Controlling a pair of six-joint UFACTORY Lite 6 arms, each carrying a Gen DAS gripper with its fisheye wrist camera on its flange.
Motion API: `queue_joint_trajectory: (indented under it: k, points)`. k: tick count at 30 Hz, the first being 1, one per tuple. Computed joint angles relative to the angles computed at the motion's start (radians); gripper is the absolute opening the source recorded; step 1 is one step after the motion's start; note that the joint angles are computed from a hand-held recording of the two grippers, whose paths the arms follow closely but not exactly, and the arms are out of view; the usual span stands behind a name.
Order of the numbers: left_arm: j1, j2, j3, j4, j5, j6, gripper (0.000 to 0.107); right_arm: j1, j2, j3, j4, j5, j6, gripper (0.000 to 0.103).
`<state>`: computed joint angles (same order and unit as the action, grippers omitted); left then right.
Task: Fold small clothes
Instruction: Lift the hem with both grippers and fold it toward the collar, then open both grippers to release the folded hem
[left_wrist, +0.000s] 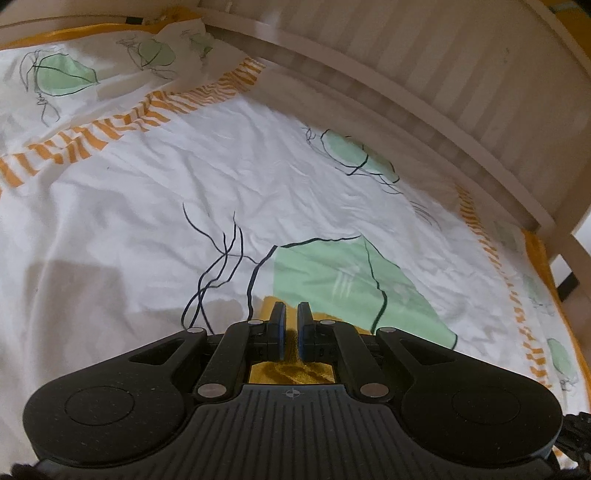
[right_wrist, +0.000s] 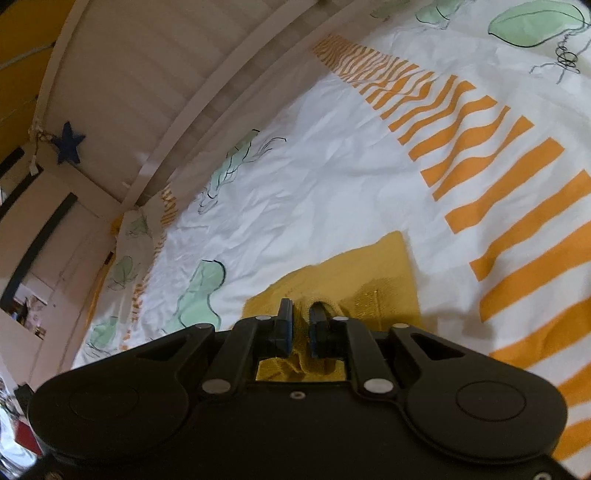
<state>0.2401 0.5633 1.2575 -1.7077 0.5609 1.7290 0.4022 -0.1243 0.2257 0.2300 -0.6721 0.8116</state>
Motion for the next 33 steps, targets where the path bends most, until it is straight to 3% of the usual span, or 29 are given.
queue_joint_trajectory:
  k: [2,5,8,9,17,21,27,33]
  points:
    - [-0.010,0.004,0.004,-0.020,-0.024,0.030,0.007,0.003,0.027,0.007,0.010,-0.002,-0.020,0.025]
    - [-0.018,0.001,0.013,0.009,-0.058,0.016,0.009,0.016,0.017,-0.005,0.037,-0.020,-0.031,0.042]
    - [-0.023,-0.032,-0.004,0.011,-0.093,0.005,0.023,0.088,-0.043,-0.006,0.233,-0.006,-0.189,0.064]
    - [-0.024,-0.042,-0.010,0.020,-0.098,-0.001,0.023,0.118,-0.077,-0.011,0.320,-0.006,-0.279,0.067]
    - [-0.064,-0.186,-0.118,0.298,-0.086,-0.121,0.023,0.198,-0.227,-0.003,0.595,0.088,-0.600,0.067]
    - [-0.079,-0.244,-0.198,0.369,-0.063,-0.088,0.023,0.301,-0.237,0.045,0.811,0.099,-0.868,0.067]
    - [-0.106,-0.269,-0.282,0.424,-0.050,-0.051,0.023,0.445,-0.036,0.242,1.024,0.132,-1.270,0.067]
    - [-0.151,-0.233,-0.290,0.388,-0.110,-0.032,0.023,0.492,0.179,0.392,1.117,0.177,-1.452,0.066]
